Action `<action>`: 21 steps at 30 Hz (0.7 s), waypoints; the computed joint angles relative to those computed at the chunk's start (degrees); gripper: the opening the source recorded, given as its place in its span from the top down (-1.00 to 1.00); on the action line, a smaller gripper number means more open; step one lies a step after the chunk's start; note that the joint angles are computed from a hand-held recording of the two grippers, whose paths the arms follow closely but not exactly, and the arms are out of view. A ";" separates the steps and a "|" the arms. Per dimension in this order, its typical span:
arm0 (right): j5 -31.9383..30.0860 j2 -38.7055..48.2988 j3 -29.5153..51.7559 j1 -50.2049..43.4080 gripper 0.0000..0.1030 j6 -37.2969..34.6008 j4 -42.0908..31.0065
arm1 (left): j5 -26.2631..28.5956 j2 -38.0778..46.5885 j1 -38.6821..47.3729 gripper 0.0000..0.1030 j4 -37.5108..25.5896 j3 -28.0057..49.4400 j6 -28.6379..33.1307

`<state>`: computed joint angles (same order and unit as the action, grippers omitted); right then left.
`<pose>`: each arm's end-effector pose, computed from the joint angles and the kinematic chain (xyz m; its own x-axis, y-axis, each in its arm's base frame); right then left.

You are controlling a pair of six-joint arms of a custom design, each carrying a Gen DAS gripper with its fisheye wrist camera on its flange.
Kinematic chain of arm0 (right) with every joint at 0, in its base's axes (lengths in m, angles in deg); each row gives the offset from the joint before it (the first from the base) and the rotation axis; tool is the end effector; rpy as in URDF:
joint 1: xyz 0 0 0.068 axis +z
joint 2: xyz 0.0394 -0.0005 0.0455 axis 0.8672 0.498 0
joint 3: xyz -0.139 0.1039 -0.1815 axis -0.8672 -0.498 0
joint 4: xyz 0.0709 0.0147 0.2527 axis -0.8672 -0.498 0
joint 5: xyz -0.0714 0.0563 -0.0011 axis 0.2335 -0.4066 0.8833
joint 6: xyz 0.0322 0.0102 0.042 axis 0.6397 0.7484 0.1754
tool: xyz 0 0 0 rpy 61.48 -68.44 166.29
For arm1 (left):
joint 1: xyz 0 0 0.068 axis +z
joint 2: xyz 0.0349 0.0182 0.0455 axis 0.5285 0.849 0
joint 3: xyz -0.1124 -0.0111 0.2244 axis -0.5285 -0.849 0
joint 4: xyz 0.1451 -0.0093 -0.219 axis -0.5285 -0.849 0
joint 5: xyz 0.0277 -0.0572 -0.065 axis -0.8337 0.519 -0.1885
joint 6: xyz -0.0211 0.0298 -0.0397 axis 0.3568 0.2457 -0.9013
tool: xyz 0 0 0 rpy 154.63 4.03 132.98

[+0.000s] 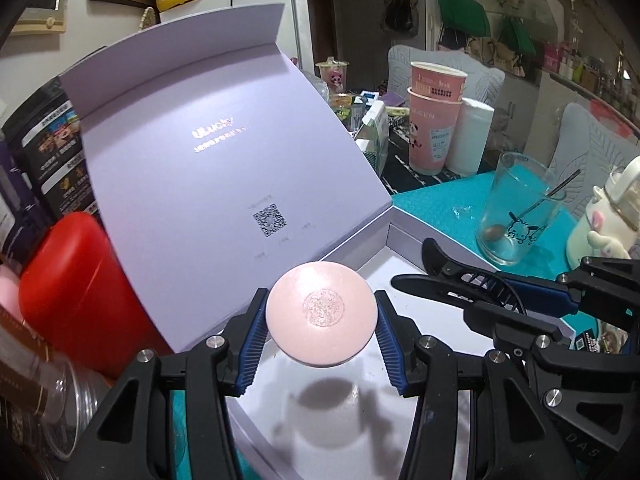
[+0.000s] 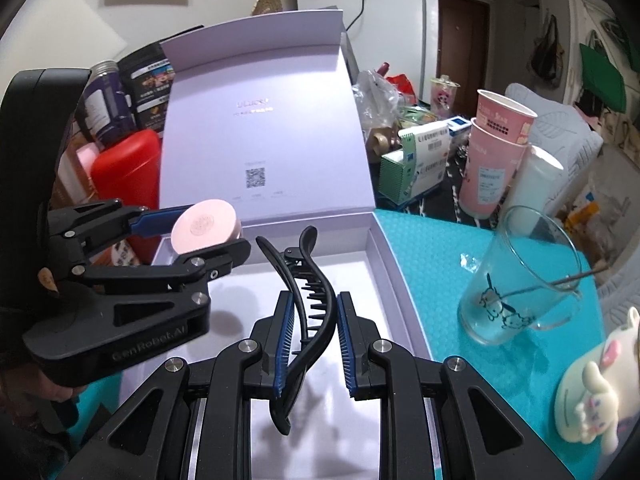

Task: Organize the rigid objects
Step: 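Lower the compact and claw clip into the white box and open both grippers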

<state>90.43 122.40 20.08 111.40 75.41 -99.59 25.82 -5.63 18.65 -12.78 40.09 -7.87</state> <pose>0.1752 0.1968 0.1876 -0.6984 -0.1306 -0.7037 -0.2517 0.9652 0.0706 0.2244 -0.0544 0.1878 -0.6561 0.3079 -0.6890 0.3596 0.9302 0.0733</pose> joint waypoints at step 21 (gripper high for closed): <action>-5.40 12.36 5.63 -7.03 0.58 -1.85 -0.94 | -4.88 15.87 -0.72 0.02 0.91 5.97 -1.56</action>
